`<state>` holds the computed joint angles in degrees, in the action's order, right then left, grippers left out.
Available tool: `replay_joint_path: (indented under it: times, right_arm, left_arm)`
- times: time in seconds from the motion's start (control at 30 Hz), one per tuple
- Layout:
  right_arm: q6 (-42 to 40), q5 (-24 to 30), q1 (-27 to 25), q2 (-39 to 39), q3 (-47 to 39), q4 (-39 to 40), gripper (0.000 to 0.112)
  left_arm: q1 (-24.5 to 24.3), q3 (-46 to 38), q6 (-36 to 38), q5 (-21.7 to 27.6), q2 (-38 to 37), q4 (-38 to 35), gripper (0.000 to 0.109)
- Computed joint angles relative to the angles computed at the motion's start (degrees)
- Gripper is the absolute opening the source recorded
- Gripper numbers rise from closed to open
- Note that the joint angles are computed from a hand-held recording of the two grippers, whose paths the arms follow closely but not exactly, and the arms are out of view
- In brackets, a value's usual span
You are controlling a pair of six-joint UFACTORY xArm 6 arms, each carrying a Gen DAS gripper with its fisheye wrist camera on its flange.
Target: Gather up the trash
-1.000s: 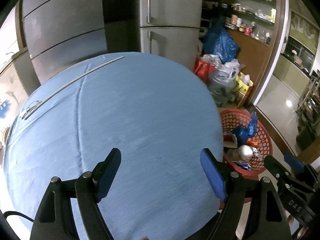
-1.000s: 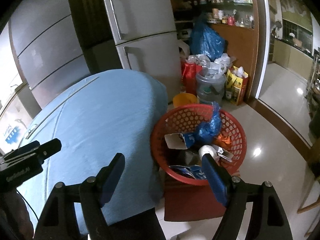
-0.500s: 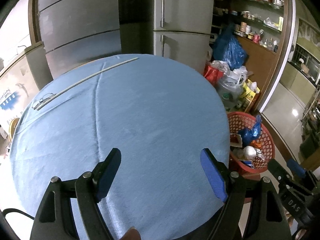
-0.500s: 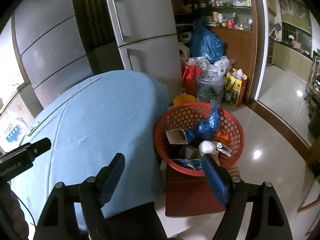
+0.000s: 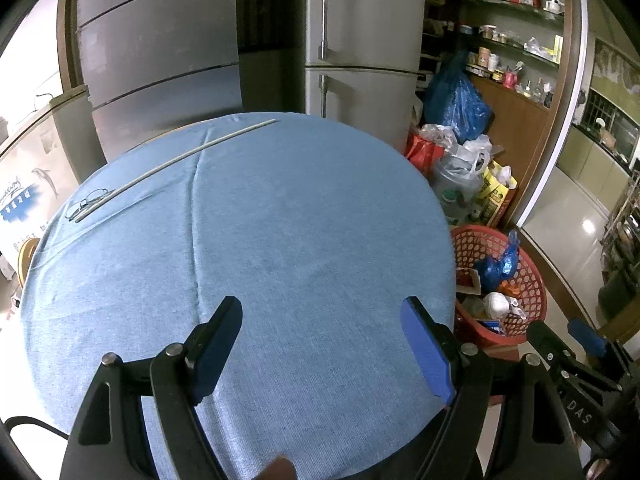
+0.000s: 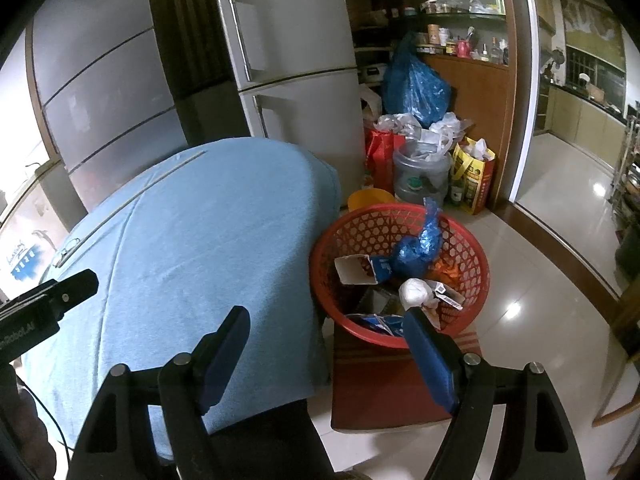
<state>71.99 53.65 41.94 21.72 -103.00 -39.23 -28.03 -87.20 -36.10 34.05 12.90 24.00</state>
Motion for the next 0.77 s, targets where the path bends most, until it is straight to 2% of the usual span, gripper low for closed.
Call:
replay_joint_path:
  times: [0.77]
  right_arm:
    - [0.47, 0.38, -0.45, -0.03, 1.1, 1.24, 0.082]
  left_arm:
    - [-0.39, -0.77, 3.98, -1.54, 1.69, -3.34, 0.082]
